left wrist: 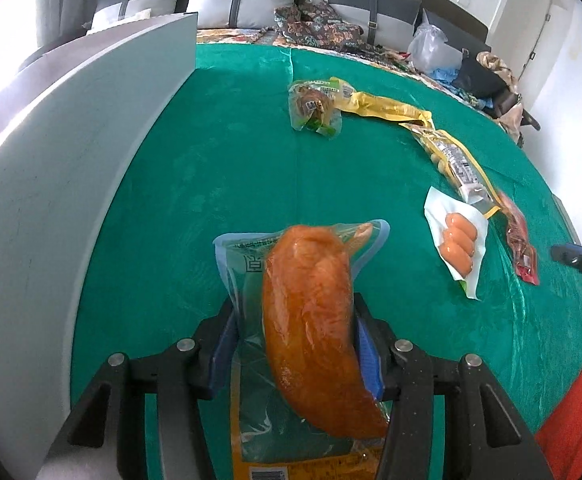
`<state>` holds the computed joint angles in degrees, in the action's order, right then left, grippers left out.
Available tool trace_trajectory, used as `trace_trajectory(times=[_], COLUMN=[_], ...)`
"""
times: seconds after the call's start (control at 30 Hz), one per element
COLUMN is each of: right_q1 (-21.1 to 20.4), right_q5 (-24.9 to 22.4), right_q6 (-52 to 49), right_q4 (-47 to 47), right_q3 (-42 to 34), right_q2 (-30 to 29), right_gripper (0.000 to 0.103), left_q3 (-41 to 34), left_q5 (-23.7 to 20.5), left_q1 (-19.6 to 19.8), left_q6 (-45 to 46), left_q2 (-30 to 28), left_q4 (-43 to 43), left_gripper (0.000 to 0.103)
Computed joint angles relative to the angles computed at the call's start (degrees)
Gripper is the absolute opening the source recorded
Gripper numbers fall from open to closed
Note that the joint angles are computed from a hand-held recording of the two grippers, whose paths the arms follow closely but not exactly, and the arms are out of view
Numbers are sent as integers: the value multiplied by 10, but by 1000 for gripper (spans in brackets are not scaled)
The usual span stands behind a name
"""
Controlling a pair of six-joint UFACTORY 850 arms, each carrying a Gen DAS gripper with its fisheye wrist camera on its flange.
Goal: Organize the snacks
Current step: 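Grasp the red snack pack with the right gripper while the left gripper holds the sausage bag, then carry both packs over the white box and open both grippers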
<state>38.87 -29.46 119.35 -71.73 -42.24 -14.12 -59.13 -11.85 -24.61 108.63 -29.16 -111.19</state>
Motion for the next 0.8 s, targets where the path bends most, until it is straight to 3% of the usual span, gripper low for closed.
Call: trace_trajectory(times=[0.13,0.23,0.3,0.37,0.43,0.5,0.53,0.6,0.63,0.67,0.73,0.8], right_q1=[-29,-49,-54,-47,-36,-29,-29,-25,-25,-27,-25,-34], right_q5=[88,98,54,21,-41,-48,-42,-42,-35,-18,10,55], right_q6=[45,-44,-73,-48,-96,-102,-102,-107,-106,-94,-30,29], right_q4=[37,196,248,240,267,242,232,218,216,205,149,108], right_q3=[-15,-79,-134,-183,-242,-257,-255,-244,-235,-220,-185,-146], right_q2=[-5,-66,-104,-142,-189,-203,-202,-194,-186,-175,-146,-112], right_gripper=[84,84,87,88,89,90,87,71,71,67,49,46], left_q3=[3,10,13,15,19,20,20,20,19,18,16,16], left_q5=[-6,-23,-25,-20,-17,-23,-27,-39,-46,-53,-67,-80], left_q1=[2,7,6,2,-2,0,2,7,10,13,20,26], left_q6=[21,53,86,127,175,180,167,143,126,107,68,38], left_q2=[0,2,2,3,5,5,4,3,3,2,0,-2], left_q4=[-17,-48,-77,-111,-149,-153,-143,-129,-119,-107,-83,-64], left_gripper=[51,51,51,52,52,51,51,51,51,51,50,50])
